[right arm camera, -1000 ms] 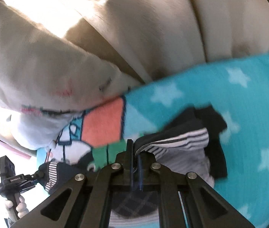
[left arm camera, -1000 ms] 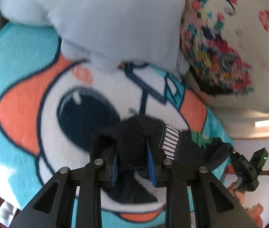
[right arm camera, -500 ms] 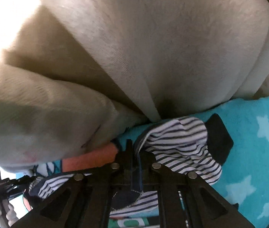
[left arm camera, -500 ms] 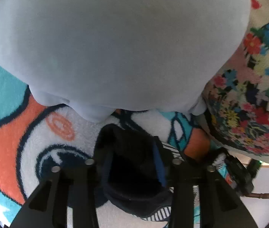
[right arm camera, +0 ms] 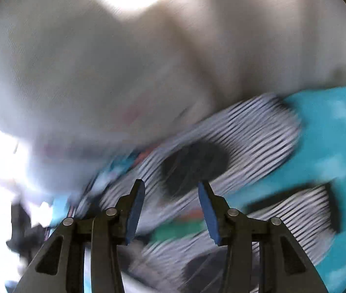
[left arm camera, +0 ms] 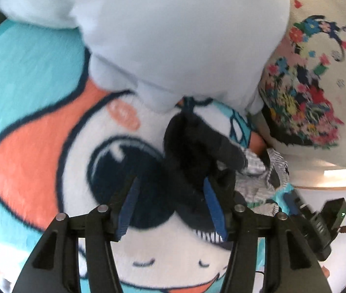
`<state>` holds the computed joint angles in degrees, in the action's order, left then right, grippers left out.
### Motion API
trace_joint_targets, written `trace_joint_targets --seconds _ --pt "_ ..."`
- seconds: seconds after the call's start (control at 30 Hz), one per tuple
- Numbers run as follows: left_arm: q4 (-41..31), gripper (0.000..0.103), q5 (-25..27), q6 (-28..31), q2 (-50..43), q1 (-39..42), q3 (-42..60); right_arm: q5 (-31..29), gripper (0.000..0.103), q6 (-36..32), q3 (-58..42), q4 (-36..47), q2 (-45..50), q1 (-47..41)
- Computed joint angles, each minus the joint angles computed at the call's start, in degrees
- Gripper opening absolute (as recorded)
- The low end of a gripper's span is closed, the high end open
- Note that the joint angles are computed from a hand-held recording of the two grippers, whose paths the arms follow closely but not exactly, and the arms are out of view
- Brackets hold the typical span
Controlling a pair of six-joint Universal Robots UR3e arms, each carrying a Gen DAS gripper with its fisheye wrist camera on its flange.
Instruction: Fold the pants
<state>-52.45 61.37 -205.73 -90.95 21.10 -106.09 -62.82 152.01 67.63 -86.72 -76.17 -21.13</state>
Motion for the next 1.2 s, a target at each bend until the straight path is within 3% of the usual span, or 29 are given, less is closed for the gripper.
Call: trace_joint_targets --seconds 0.1,0.2,0.3,0.4,0.5,0.7,0.8,0.87,0.93,1.03,1.2 --pt "0.09 0.054 -0.19 0.19 6.57 1.73 -6.10 -1.71 0.050 -3.24 3.49 1.06 0.56 7.69" --pt "-0.26 0.054 -0.99 0.42 11.32 4.02 -10.02 0.76 0.050 -3.91 5.58 3.03 2.12 12.20" --pt "0.34 0.054 -0.96 -0.34 14.28 4.77 -12.58 1.62 0.051 -11.03 5.43 12.04 3.50 17.18" --pt "-0.04 0.055 -1.50 0.47 17.42 5.84 -15.44 0.12 0.054 -22.65 7.04 21.37 0.30 19.47" --pt "4.92 0.056 -0.29 -2.90 14.44 1.66 -16.53 -0.34 0.054 -26.65 8.44 25.22 -4.65 15.31" --pt "8.89 0.056 2.48 -4.94 7.93 -7.06 -14.12 2.14 0.059 -22.35 -0.86 29.45 -5.76 -4.47" --pt "12.25 0.058 4.84 -7.22 4.61 -10.75 -11.67 1.56 0.064 -18.63 -2.79 25.34 -7.13 -15.95" --pt "12.93 0.063 6.71 -8.24 3.12 -12.63 -9.52 -1.47 0.069 -14.77 -0.01 16.15 -9.18 -21.57" --pt "13.89 0.063 8.04 -8.98 2.79 -13.93 -8.38 -4.97 0.071 -10.55 -0.51 9.41 -7.97 -24.17" --pt "14.94 0.069 10.16 -10.27 2.87 -15.62 -7.13 -6.31 0.071 -8.58 -2.48 6.92 -4.90 -28.91" --pt "11.20 0.072 14.37 -11.27 -0.98 -19.27 -1.94 -7.58 0.071 -6.32 5.91 -0.35 -6.75 -28.69"
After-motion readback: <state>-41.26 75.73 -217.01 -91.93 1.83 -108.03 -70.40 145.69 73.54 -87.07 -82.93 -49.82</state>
